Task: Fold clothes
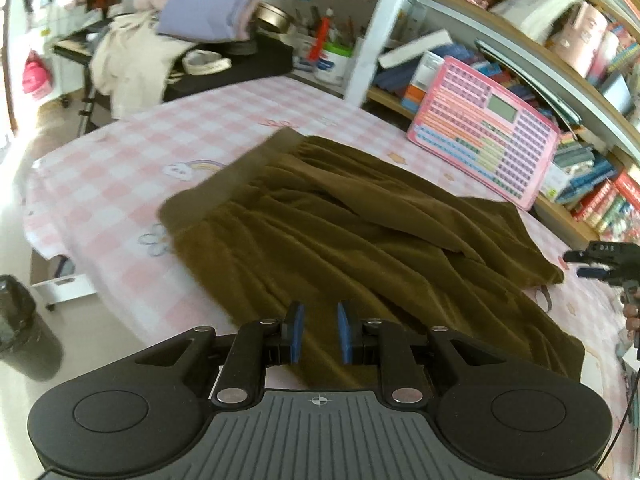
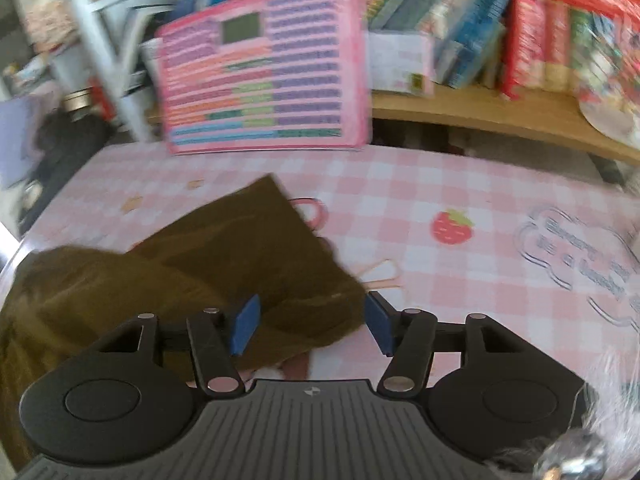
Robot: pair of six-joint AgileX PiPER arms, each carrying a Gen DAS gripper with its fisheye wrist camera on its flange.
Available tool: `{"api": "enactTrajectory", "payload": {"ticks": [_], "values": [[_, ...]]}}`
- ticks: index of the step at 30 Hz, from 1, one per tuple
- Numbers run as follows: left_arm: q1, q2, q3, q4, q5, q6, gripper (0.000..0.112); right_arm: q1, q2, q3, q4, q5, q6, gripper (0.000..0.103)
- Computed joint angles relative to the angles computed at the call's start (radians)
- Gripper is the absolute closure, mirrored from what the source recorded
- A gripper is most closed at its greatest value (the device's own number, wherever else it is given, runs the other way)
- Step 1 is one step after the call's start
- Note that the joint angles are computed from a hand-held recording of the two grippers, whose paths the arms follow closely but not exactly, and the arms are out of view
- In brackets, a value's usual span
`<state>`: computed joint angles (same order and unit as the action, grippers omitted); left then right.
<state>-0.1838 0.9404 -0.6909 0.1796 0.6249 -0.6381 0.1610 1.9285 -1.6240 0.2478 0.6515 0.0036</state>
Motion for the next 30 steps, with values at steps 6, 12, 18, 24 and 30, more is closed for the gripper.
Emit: {"api": "enactTrajectory", "payload": {"ticks": [6,12,18,24,30], "values": [[0.024,-0.035,0.017,0.035,0.036,-0.062,0.092,-0.089,0.065,-0.059,0.159,0.089,0.178,0.053],[-0.009,-0.016,0.010,0.026,0.023,-0.050,0.092,-0.114,0.132,-0.106,0.298,0.129,0.306,0.061],[-0.009,0.007,0.004,-0.004,0.004,-0.011,0.092,-0.183,0.029,0.095,0.732,0.071,0.126,0.099],[0.003,0.045,-0.002,-0.038,-0.020,0.011,0.092,-0.197,-0.197,0.268,1.307,0.128,-0.230,0.099],[-0.055,0.063,-0.032,-0.015,-0.017,-0.008,0.092,-0.119,0.004,-0.025,1.134,-0.143,-0.062,0.072]]}}
